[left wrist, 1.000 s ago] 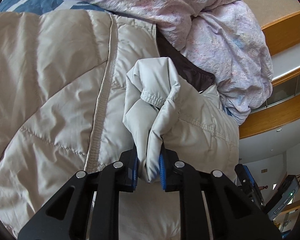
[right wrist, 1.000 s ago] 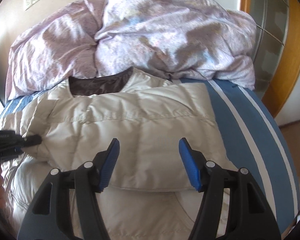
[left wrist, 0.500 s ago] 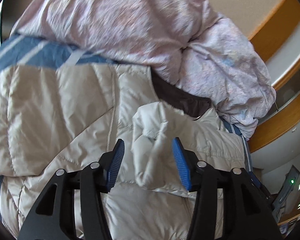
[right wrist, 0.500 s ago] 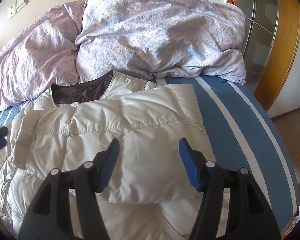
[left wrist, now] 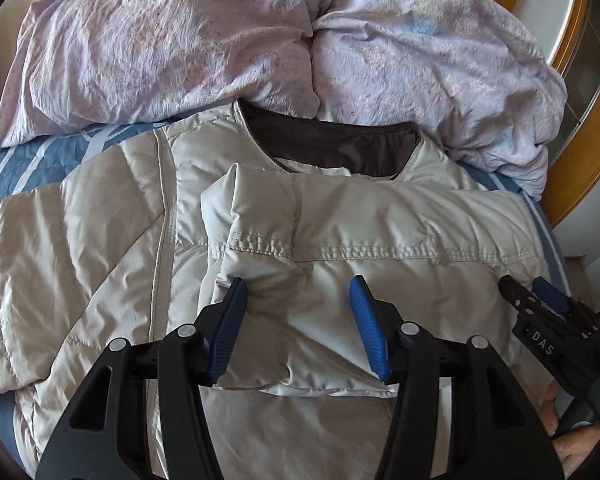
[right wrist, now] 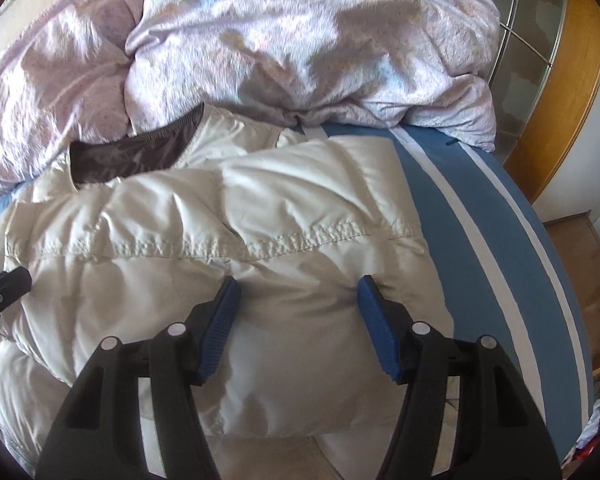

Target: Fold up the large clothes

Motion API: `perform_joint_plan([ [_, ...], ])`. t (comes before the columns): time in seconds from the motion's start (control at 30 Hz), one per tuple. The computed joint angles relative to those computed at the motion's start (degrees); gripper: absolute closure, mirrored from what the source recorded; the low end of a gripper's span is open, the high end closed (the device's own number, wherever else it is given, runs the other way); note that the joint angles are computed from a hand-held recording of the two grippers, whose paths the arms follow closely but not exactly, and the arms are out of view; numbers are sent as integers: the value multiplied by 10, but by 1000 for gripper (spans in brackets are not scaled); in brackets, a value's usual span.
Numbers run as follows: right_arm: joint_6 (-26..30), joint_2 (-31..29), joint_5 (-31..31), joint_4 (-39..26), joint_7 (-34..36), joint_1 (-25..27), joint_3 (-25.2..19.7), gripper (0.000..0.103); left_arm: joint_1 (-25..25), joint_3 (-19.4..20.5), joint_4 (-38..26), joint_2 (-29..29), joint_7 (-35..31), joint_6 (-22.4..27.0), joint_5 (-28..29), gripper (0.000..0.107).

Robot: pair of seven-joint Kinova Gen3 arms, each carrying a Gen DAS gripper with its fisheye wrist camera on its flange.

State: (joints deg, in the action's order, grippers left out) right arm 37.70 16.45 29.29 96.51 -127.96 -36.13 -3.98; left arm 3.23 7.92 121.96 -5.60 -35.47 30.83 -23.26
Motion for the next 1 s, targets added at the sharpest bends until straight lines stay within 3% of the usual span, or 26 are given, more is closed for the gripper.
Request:
perform_joint_plan([
  [0.33,49,45,-32,-41,43,0,-2,36,12,0,-1,30,52,14,-52,53],
  [0.5,55,46,-14,-40,33,-17,9,35,25,-13,4,44,85,17,-77,49],
  [0.6,26,18,-34,-21,35,-4,-3,36,24,-24,12,43,77,5,-61,46],
  [0.7,5,5,-27,-7,38,-14,-12,36,30,-19,8,48,94,15,-78,46],
  [0.87,49,46,6,-31,15,-55,1,31,42,-21,3,58,109,29,-96,45],
  [1.0,59,54,2,-39,13,-52,1,27,53,-24,1,66,130,34,-116,44],
])
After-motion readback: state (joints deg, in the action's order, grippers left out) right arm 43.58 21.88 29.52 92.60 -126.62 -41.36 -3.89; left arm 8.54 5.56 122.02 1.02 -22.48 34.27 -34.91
